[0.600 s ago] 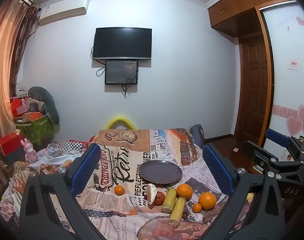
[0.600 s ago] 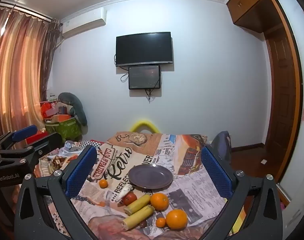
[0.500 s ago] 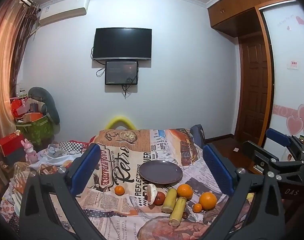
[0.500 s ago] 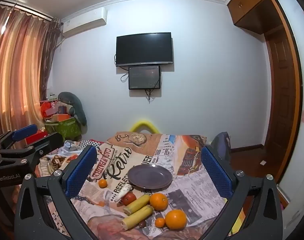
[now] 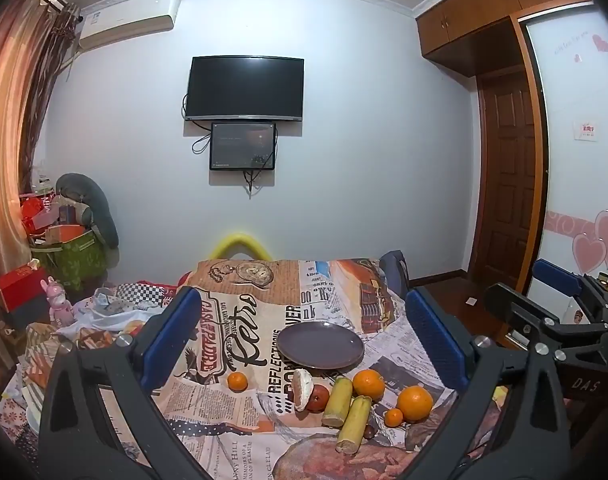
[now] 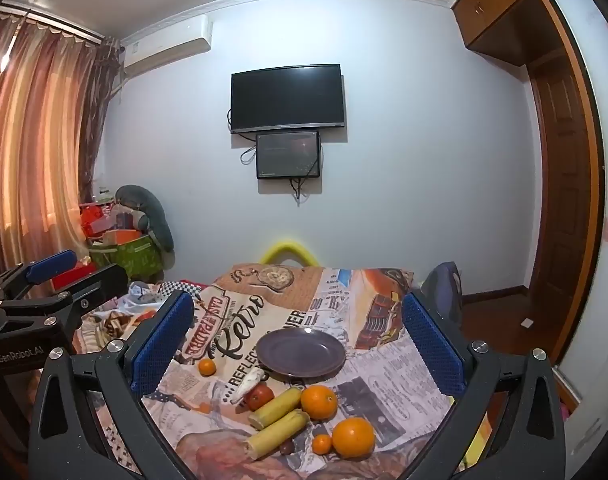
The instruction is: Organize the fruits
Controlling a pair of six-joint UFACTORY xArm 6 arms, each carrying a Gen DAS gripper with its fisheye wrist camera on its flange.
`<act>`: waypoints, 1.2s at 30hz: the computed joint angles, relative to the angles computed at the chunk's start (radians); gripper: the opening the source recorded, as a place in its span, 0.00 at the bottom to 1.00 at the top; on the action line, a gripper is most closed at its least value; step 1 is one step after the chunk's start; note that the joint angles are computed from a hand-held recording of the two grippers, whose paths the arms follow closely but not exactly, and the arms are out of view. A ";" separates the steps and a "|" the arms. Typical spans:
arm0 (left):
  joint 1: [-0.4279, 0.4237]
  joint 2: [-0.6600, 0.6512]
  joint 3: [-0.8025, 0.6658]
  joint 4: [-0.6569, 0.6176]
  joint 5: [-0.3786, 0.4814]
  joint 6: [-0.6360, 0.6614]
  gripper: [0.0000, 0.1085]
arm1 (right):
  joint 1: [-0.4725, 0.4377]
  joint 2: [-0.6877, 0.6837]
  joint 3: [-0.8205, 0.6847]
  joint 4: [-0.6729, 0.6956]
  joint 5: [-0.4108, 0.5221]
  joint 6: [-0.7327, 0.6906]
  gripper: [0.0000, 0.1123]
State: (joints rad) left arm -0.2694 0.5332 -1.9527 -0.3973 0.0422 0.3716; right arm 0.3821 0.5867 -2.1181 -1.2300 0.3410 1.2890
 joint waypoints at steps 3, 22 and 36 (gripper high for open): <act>0.002 0.015 -0.024 0.038 0.009 -0.036 0.95 | 0.000 -0.001 0.000 -0.006 0.002 0.005 0.92; -0.002 0.022 -0.034 0.027 0.011 -0.021 0.95 | -0.002 -0.013 0.017 -0.027 0.002 0.035 0.92; -0.006 0.018 -0.025 -0.006 0.003 -0.001 0.95 | -0.002 -0.016 0.018 -0.022 0.006 0.033 0.92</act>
